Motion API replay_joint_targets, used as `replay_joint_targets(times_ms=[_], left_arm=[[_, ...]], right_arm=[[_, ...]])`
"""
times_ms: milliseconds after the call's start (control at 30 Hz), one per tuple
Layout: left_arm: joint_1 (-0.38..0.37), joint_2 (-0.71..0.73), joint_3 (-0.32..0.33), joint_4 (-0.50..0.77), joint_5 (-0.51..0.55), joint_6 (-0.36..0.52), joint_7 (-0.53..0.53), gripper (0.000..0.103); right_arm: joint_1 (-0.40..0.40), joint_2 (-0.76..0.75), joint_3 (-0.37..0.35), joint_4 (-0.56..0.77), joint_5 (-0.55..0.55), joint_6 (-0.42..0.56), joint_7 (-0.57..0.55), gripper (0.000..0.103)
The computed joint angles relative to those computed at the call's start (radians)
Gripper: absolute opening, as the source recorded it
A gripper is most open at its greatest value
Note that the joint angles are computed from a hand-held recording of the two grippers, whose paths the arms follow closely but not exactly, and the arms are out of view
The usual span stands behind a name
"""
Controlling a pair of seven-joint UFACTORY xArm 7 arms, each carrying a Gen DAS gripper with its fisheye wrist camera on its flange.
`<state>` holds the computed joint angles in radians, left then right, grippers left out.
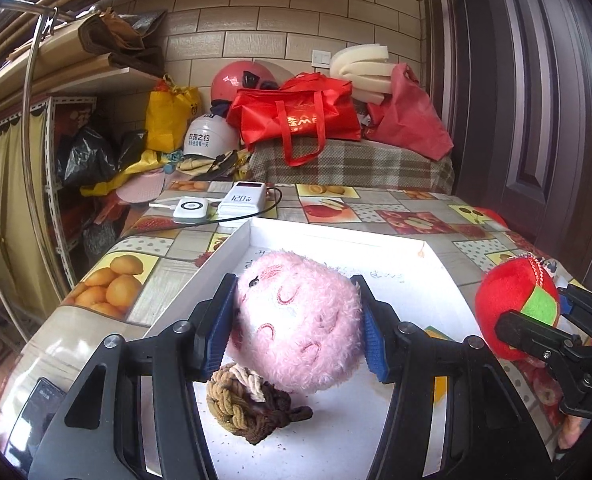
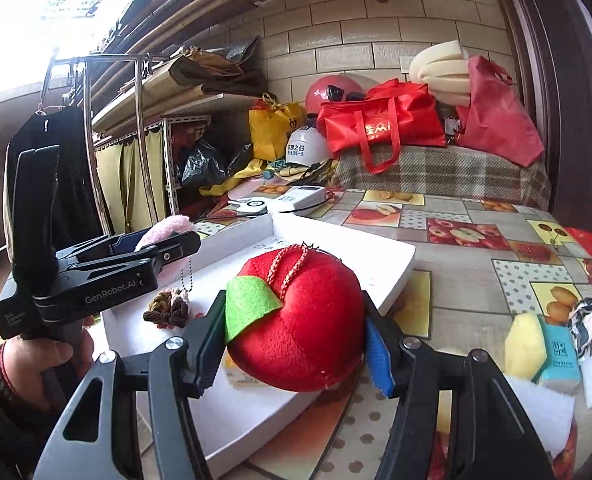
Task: Organize soft objects
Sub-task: 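Carry both held items into the white tray and open both grippers, then grasp the white sock with the left gripper while the right gripper grasps the blue knotted cord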
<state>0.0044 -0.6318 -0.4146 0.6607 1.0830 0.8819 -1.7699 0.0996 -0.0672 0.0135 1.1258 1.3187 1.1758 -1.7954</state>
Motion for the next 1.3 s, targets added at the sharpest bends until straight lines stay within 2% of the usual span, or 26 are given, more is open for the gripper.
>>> replay_joint_targets(times_ms=[200,367,500,600,633,667,733,800,900,1300], left_arm=[[0.007,0.052,-0.017,0.042,0.023,0.079,0.033,0.056],[-0.023,0.074,0.024,0.050,0.029,0.086,0.043,0.056],[-0.031,0.075,0.054,0.049,-0.003,0.080,0.049,0.057],[-0.027,0.094,0.024,0.071,-0.007,0.142,0.044,0.060],[-0.027,0.104,0.008,0.081,-0.001,0.176,0.038,0.064],[-0.030,0.111,-0.006,0.088,0.008,0.208,0.030,0.068],[-0.046,0.116,-0.016,0.090,0.033,0.247,0.009,0.092],[-0.062,0.112,-0.008,0.088,0.031,0.281,-0.018,0.103],[-0.082,0.095,0.015,0.072,0.030,0.282,-0.043,0.103],[-0.120,0.119,0.028,0.091,0.049,0.321,-0.047,0.103]], right_arm=[[0.036,0.067,0.046,0.074,-0.014,-0.093,0.115,0.060],[0.059,0.104,0.080,0.116,-0.048,-0.145,0.191,0.061],[0.066,0.086,0.086,0.096,-0.053,-0.159,0.167,0.063],[0.070,0.071,0.083,0.079,-0.043,-0.163,0.137,0.070],[0.071,0.065,0.082,0.071,-0.033,-0.171,0.127,0.080],[0.073,0.060,0.080,0.065,-0.025,-0.175,0.118,0.085],[0.077,0.054,0.078,0.059,-0.014,-0.180,0.102,0.086],[0.080,0.049,0.075,0.052,-0.004,-0.184,0.088,0.090],[0.083,0.048,0.072,0.050,0.007,-0.191,0.081,0.091],[0.093,0.016,0.061,0.010,0.071,-0.198,-0.001,0.091]])
